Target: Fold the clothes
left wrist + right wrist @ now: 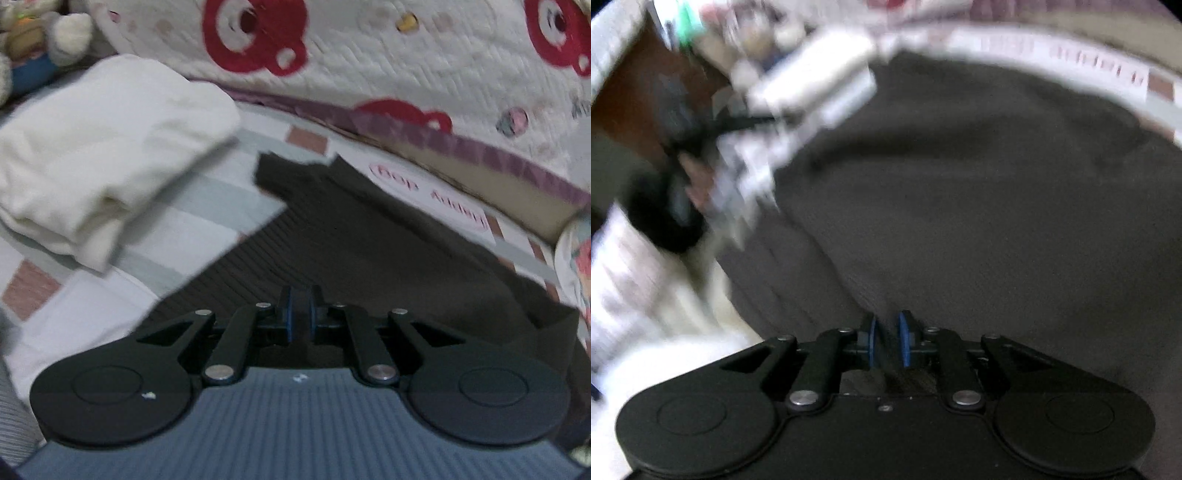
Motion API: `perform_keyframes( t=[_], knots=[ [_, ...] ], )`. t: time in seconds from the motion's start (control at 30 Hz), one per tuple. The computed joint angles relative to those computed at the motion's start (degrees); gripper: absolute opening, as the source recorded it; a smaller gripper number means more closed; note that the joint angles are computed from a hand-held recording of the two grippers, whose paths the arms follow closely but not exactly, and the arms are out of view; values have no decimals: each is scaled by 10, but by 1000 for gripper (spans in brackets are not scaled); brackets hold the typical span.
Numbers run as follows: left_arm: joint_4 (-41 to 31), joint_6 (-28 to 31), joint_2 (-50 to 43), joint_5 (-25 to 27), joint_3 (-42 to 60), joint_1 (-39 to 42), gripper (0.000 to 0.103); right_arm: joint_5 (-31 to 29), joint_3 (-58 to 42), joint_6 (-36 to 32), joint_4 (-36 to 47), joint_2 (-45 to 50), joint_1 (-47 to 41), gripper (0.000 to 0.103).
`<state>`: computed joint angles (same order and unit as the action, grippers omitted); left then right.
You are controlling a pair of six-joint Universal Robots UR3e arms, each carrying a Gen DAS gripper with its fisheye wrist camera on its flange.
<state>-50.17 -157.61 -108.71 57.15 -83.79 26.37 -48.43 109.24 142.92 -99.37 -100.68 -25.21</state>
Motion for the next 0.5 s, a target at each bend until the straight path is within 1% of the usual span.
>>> perform_keyframes(
  t=[0.03, 0.07, 0.1, 0.17, 0.23, 0.27, 0.33, 0.37, 0.47, 0.5],
  knots=[
    [5, 2, 0, -3, -6, -2, 10, 38, 13, -2, 2, -20, -27, 25],
    [11, 4, -1, -5, -12, -5, 12, 64, 35, 22, -24, -44, -56, 36],
    [16, 7, -1, -8, -18, -7, 13, 86, 57, 54, -58, -64, -83, 56],
    [32, 10, -1, -13, -32, -11, 17, 45, 72, 152, -161, -60, -91, 57],
    [54, 11, -1, -17, -46, -14, 18, -53, 53, 206, -245, -28, -59, 52],
    [61, 14, 0, -18, -52, -15, 19, -95, 39, 213, -275, -14, -46, 51],
    [71, 18, 2, -22, -61, -15, 21, -120, 0, 207, -295, 12, -38, 48],
    [76, 18, 3, -25, -64, -14, 24, -134, -28, 209, -304, 29, -28, 48],
    [88, 17, 2, -32, -72, -12, 30, -175, -156, 182, -281, 93, -6, 49],
    [95, 16, 0, -31, -75, -13, 31, -185, -202, 156, -266, 118, -4, 49]
  ],
)
